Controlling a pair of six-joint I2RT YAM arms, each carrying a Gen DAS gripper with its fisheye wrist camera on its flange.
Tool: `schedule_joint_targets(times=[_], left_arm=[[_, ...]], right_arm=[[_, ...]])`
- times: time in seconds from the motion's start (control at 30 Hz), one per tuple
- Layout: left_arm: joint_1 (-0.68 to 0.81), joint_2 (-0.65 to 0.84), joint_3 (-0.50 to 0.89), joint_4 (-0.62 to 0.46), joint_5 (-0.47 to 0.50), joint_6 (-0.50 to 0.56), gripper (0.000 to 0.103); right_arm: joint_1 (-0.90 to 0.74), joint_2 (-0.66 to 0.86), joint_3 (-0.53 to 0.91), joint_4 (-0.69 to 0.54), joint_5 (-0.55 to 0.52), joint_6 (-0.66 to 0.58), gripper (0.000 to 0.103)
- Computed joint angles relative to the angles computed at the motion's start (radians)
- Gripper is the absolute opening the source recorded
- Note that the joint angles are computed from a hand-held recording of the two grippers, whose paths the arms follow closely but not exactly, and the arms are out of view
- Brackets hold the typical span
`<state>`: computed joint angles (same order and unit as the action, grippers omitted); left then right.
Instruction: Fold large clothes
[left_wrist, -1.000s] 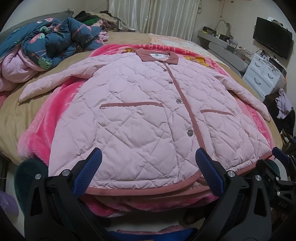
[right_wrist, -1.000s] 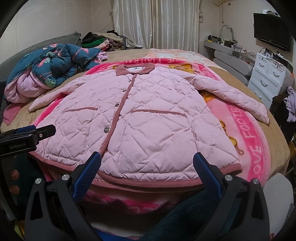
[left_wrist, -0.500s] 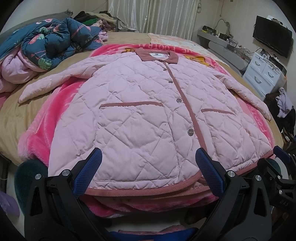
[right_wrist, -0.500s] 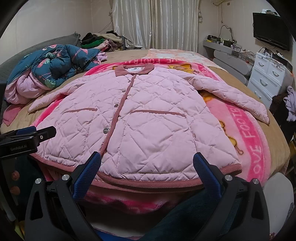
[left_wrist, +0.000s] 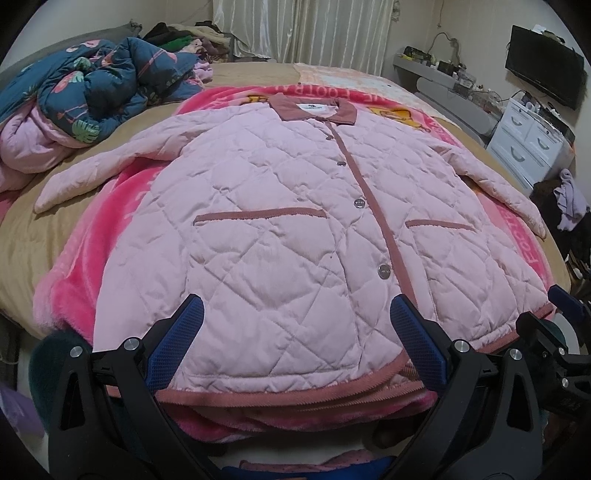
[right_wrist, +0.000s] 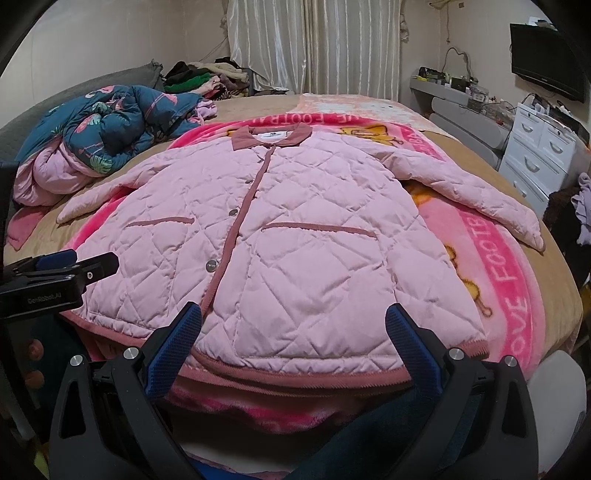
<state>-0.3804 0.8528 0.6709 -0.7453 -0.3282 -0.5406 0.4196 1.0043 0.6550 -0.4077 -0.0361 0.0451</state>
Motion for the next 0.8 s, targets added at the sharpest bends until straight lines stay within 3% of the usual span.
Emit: schedule_joint_targets(times=[0.33, 0.8], left_arm=[[0.186, 0.085, 0.076, 0.085, 0.091, 0.135, 0.095], [0.335, 0.208, 0.197, 0.141, 0.168, 0.216, 0.095]], right_arm=[[-0.026, 0.176, 0.160, 0.034, -0.034, -0.026, 0.099], [-0.018, 0.401, 0.403, 0.030, -0.061, -0.013, 0.099]])
